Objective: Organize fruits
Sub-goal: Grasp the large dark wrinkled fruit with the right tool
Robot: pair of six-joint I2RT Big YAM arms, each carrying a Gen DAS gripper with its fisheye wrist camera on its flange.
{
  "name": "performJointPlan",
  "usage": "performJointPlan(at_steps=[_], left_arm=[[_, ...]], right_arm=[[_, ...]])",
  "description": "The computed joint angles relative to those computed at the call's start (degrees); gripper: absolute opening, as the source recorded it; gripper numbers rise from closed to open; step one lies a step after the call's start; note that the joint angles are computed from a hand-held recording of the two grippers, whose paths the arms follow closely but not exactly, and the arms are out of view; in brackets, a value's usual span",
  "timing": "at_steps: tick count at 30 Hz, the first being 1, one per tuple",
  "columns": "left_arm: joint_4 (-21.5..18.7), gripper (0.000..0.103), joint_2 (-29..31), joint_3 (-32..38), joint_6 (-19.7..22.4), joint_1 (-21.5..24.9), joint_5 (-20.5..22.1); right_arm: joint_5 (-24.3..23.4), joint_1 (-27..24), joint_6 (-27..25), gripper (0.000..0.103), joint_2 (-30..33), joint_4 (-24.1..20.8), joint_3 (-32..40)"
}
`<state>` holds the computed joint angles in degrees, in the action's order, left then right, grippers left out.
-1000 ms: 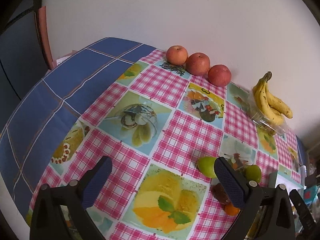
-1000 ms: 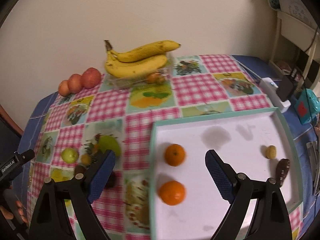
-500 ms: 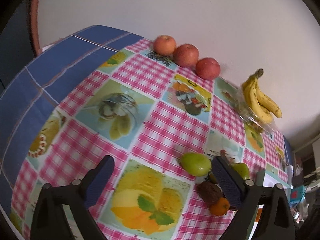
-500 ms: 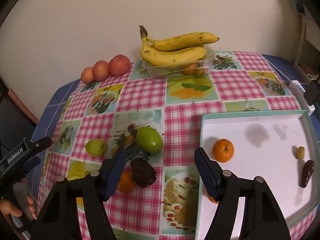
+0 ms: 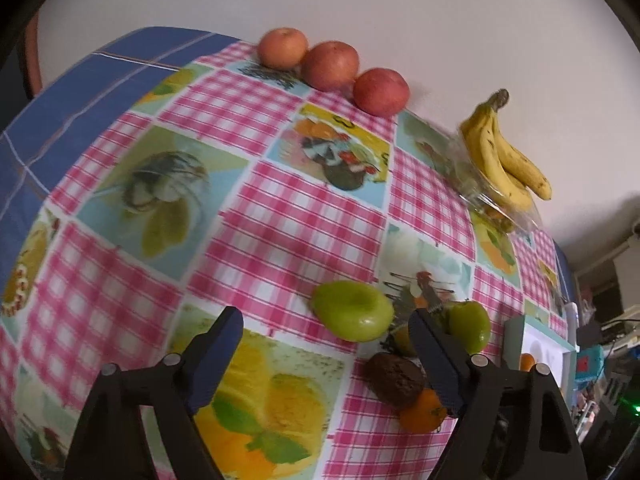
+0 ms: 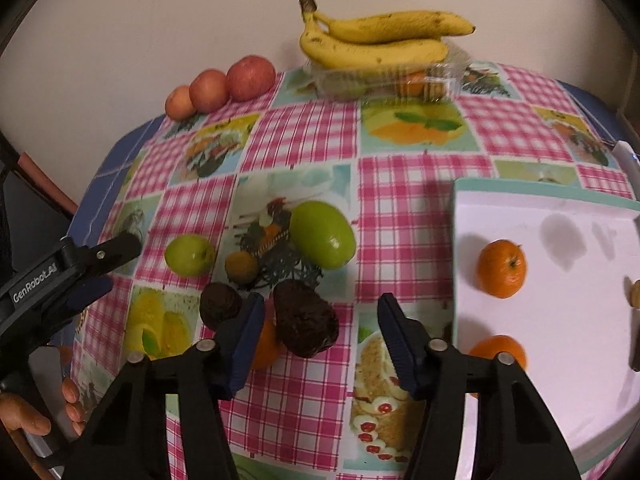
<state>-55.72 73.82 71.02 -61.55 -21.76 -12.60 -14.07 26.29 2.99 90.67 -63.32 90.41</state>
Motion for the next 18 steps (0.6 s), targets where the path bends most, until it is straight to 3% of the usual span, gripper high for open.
performJointPlan(at_steps=[4,8,10,13,14,18], left_arm=[[1.41,0.086,1.27,0.57,1.25,-0.33,0.27],[2.38,0.075,2.62,0.93,2.22,-0.43,1.09],[2.94,0.075,3.18,1.0,2.7,-0.48,1.24],[3.35,0.061,3.75,1.1,3.23,-0.69,1.32],[2.72,0.051,3.97,1.42,3.25,-0.83,0.62],[3.76,0.046,2.92,0.4,2.29,-0.39,1.88]], right_arm=[[-0.23,0.43,-0.12,0.053,0.82,-0.7,-0.13],[-1.18,0.2,0.47,0.046,1.33,-0.83,-0.32],[-2.24,-0.12,0.78,0.044,1.45,-0.95,-0.26],[-2.68,-0.19,0.89,0.044,1.5,-0.88,-0.33],[-2.67,-0.17,0.9,0.044,1.55,-0.89,-0.27],[-3.01,-0.37,1.08,0.044,1.57,-0.99,-0.31]])
